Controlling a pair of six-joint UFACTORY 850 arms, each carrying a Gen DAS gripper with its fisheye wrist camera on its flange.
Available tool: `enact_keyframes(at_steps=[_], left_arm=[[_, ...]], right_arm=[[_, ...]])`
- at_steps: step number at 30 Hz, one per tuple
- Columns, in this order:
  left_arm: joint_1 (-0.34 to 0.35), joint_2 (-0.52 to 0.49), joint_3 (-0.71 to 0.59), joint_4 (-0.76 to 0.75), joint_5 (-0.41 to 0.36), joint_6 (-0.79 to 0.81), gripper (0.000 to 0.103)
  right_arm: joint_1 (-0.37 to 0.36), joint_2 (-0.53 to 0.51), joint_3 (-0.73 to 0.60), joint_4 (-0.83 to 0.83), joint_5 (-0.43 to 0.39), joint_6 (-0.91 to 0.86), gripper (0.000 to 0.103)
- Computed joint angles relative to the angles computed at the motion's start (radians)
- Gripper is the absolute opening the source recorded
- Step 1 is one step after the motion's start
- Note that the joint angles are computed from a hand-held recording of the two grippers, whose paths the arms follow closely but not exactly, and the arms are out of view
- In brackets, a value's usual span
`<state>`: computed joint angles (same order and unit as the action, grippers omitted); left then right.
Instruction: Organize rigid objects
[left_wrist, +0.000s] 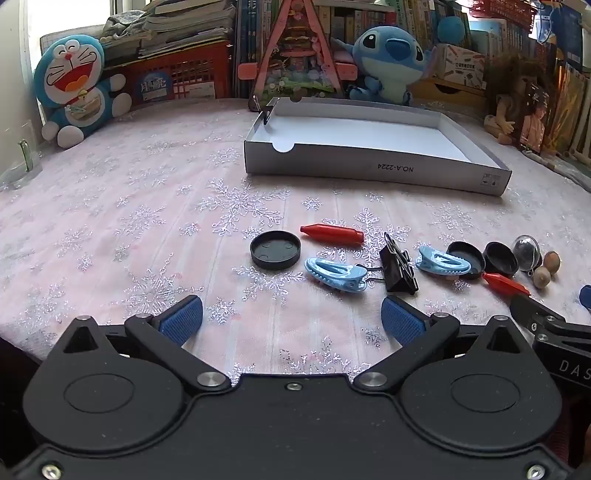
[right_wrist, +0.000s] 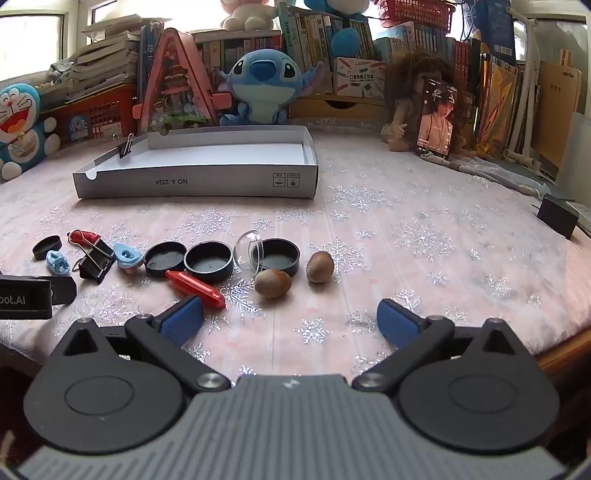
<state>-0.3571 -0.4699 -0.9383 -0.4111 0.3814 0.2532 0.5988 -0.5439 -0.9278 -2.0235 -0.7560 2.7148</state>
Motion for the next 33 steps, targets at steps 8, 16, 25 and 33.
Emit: enact_keyframes(at_steps=[8, 16, 25, 33], left_arm=[[0.011, 0.006, -0.001, 0.047, -0.017, -0.047, 0.103], [0.006, 0.013, 0.013, 0.047, -0.004, -0.035, 0.103], [0.004, 0.012, 0.010, 0.036, -0.005, -0.023, 0.103], [0.004, 0.012, 0.010, 0.037, -0.004, -0.023, 0.103]], right_arm=[[0.001, -0.001, 0.000, -0.001, -0.004, 0.003, 0.103], [0.002, -0.001, -0.001, -0.001, -0.004, 0.004, 0.103], [0.002, -0.002, -0.001, 0.000, -0.005, 0.004, 0.103], [0.003, -0.003, -0.001, -0.001, -0.005, 0.004, 0.103]])
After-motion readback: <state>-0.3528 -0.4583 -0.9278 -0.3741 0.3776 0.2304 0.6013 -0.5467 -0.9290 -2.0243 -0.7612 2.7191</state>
